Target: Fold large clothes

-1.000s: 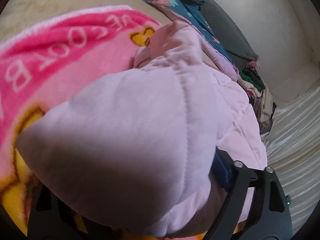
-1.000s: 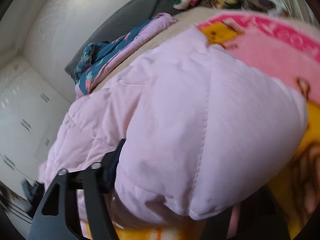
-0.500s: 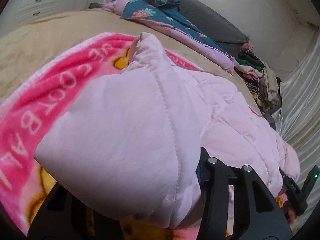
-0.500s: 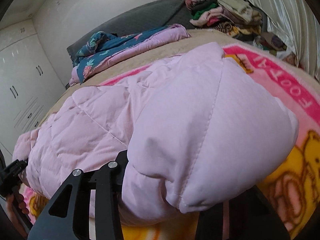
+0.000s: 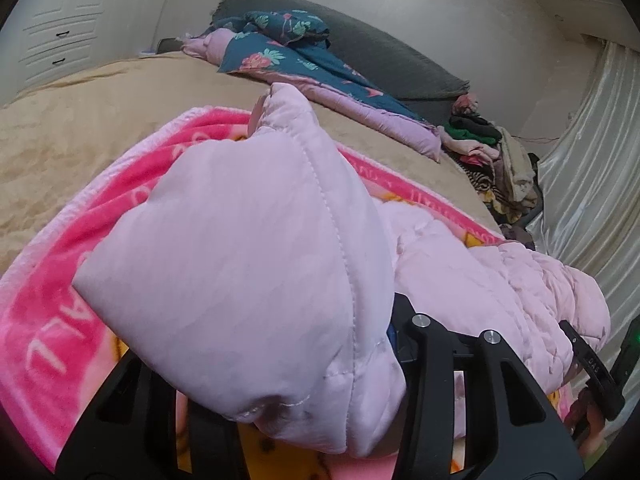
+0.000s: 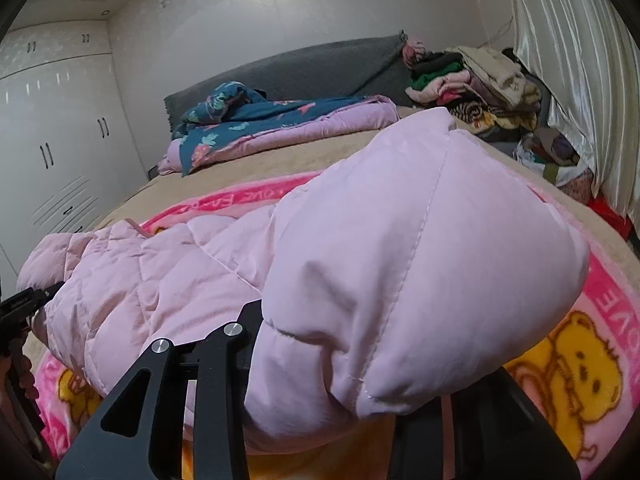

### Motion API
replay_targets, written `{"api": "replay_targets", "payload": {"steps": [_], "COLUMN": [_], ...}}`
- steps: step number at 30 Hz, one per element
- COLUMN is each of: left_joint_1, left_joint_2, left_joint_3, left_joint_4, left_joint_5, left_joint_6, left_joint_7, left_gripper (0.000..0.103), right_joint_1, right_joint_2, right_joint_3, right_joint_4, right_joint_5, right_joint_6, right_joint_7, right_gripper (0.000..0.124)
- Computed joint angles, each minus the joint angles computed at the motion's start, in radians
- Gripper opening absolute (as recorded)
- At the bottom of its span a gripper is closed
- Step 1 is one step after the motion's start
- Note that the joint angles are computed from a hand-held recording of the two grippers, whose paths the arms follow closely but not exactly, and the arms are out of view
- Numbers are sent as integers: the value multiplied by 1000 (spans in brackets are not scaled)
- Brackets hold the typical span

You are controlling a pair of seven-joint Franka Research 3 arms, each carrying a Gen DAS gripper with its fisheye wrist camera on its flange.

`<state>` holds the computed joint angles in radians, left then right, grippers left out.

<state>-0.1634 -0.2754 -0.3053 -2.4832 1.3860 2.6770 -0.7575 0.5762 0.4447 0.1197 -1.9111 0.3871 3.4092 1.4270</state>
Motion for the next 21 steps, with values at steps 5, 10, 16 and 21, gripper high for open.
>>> {"api": "replay_targets", "payload": {"steps": [5,10,16,21], "left_joint_1": [-15,-25,-32,-36], "left_joint_2": [-34,-53,-91,-111], "left_joint_3": [-18,-28,-42,-58], "left_joint_4": [-21,-48,-86,-107], "left_joint_5": [-19,-45,-78,-108], "left_joint_6": [-17,-21,-22,-28], "left_joint_7": [6,8,21,33], "left_gripper": [36,36,36,36], "right_joint_1": [-31,3,15,35], "right_joint_2": [-49,-75,-101,-114], "right_joint_3": [33,7,9,-2], "right_joint_4": [-70,-106,-150,-172], "right_joint_5": [-15,3,21,41], "right_joint_6": [15,21,34,38], "right_joint_7": [9,0,-5,-15], "right_gripper": [33,33,33,33]}}
